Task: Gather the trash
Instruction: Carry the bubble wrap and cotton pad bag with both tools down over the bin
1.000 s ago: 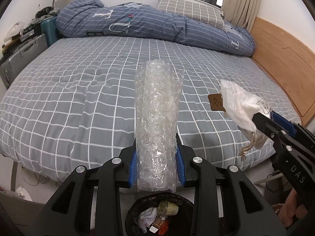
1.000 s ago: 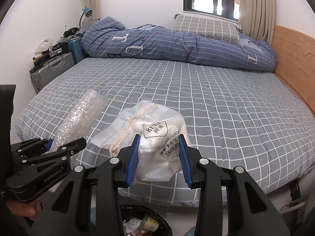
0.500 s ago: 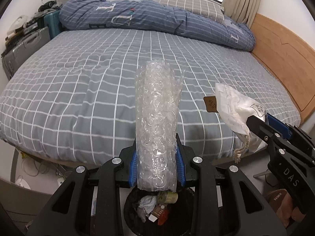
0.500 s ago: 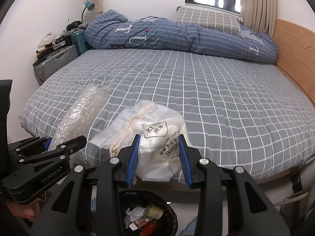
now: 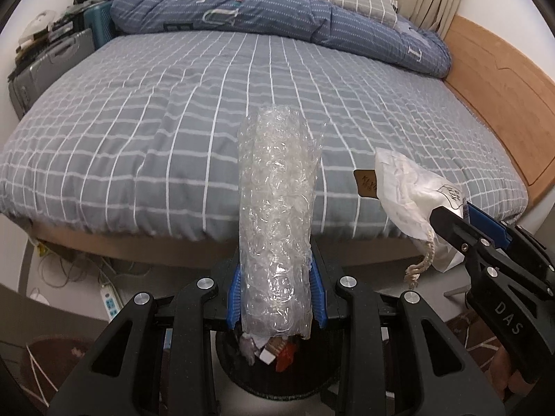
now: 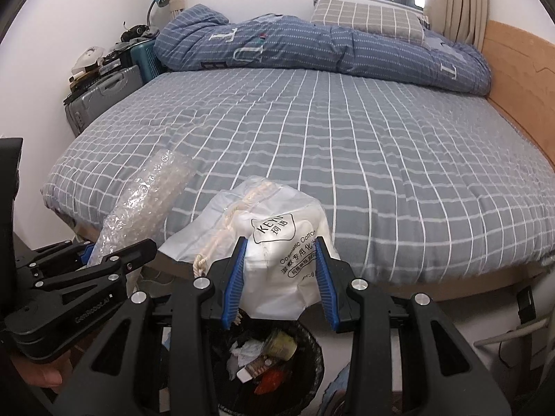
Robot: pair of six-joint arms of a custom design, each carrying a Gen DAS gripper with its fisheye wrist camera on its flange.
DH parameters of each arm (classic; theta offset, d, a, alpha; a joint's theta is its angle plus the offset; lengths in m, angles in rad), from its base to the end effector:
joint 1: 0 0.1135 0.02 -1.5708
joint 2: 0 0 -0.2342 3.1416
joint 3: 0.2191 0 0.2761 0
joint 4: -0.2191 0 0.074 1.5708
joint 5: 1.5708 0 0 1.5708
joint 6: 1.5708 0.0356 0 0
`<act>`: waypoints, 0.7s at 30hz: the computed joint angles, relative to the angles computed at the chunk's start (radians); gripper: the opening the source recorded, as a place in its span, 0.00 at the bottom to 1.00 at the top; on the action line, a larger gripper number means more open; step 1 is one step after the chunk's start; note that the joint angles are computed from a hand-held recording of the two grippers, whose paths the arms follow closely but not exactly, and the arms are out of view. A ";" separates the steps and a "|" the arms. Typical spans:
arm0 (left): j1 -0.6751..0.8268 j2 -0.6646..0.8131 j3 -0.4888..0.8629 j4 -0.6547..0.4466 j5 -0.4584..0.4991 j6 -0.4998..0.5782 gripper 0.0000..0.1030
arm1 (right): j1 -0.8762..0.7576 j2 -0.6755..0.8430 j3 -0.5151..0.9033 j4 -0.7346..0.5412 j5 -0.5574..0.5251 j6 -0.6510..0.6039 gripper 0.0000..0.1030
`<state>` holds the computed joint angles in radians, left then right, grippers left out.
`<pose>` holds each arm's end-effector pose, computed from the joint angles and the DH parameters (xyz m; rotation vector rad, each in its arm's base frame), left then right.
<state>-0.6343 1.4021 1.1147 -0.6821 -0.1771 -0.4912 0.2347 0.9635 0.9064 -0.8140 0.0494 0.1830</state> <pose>0.2597 -0.1833 0.2356 0.1115 2.5308 -0.2287 0.2235 0.0516 0.2665 -0.0411 2.4441 0.1258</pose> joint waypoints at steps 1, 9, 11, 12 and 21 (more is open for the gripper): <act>-0.002 -0.008 -0.010 -0.005 0.002 -0.005 0.30 | 0.004 -0.011 -0.008 -0.009 0.002 0.004 0.35; 0.003 -0.086 -0.138 -0.017 0.020 -0.030 0.30 | 0.035 -0.076 -0.086 -0.064 0.006 0.043 0.35; 0.008 -0.101 -0.171 -0.012 0.028 -0.035 0.30 | 0.042 -0.078 -0.111 -0.064 0.001 0.049 0.35; 0.015 -0.106 -0.192 -0.004 0.034 -0.032 0.30 | 0.050 -0.078 -0.126 -0.060 0.005 0.054 0.35; 0.066 -0.034 -0.300 0.083 0.099 -0.021 0.30 | 0.074 0.053 -0.234 0.055 -0.023 0.065 0.35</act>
<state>-0.5686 1.3684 0.8143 -0.5993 -0.0778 -0.5119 0.3088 1.0167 0.6722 -0.7591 0.0266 0.2480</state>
